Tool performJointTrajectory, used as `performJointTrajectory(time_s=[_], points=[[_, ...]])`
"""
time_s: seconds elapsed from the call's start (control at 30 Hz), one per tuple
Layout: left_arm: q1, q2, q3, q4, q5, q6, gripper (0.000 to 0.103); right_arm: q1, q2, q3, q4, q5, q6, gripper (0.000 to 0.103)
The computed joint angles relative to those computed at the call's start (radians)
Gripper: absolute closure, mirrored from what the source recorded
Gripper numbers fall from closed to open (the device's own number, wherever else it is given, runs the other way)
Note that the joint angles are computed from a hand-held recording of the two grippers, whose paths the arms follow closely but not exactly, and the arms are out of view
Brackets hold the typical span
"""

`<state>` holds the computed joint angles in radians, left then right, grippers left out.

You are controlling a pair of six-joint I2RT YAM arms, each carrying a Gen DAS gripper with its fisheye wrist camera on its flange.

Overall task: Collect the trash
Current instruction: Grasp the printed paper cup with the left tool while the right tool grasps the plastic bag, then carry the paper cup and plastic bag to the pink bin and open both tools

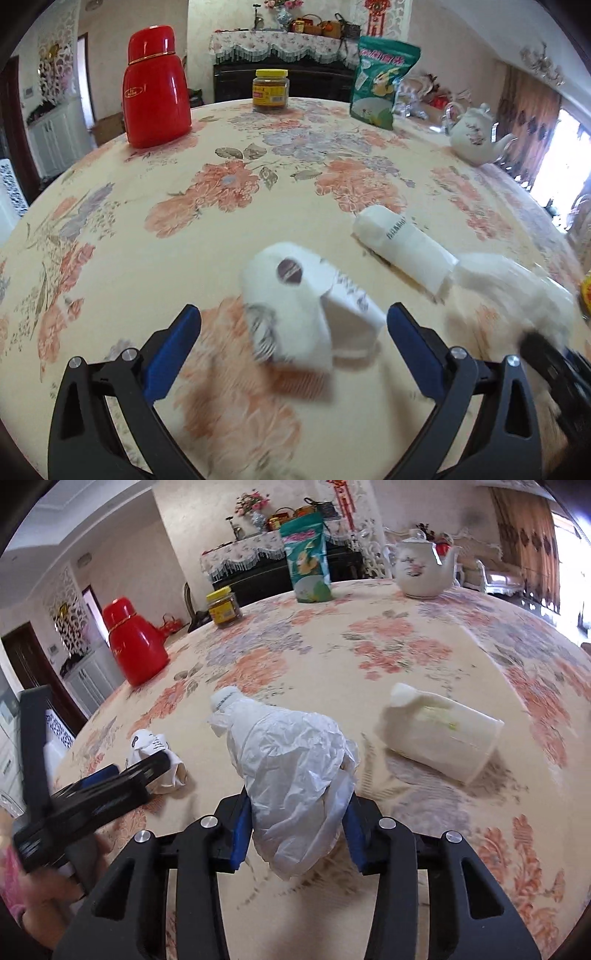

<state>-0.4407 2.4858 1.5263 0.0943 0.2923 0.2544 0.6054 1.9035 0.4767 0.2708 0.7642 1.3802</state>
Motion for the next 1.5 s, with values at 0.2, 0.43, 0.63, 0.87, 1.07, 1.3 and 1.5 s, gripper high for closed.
performJointTrajectory(time_s=[0.2,0.43,0.63,0.87,1.07,1.3,1.5], points=[[-0.004,-0.004,-0.006,-0.021,-0.001,0.016,0.041,0.063,-0.013,-0.013,-0.052,0.017,0.076,0.061],[0.114,-0.187,-0.343,0.185,0.143,0.147,0.042,0.198,0.009,0.09,-0.248,0.066,0.219,0.061],[0.249,-0.318,-0.551,0.25,0.283,0.274,0.042,0.337,0.041,0.226,-0.481,0.129,0.378,0.061],[0.42,-0.438,-0.736,0.314,0.446,0.396,0.041,0.495,0.143,0.457,-0.795,0.189,0.57,0.061],[0.585,-0.485,-0.799,0.296,0.592,0.494,0.041,0.582,0.255,0.683,-1.052,0.23,0.682,0.061],[0.753,-0.495,-0.761,0.16,0.726,0.604,0.041,0.622,0.386,0.922,-1.199,0.27,0.683,0.061],[0.891,-0.468,-0.702,0.074,0.817,0.731,0.041,0.62,0.463,1.075,-1.196,0.302,0.599,0.061]])
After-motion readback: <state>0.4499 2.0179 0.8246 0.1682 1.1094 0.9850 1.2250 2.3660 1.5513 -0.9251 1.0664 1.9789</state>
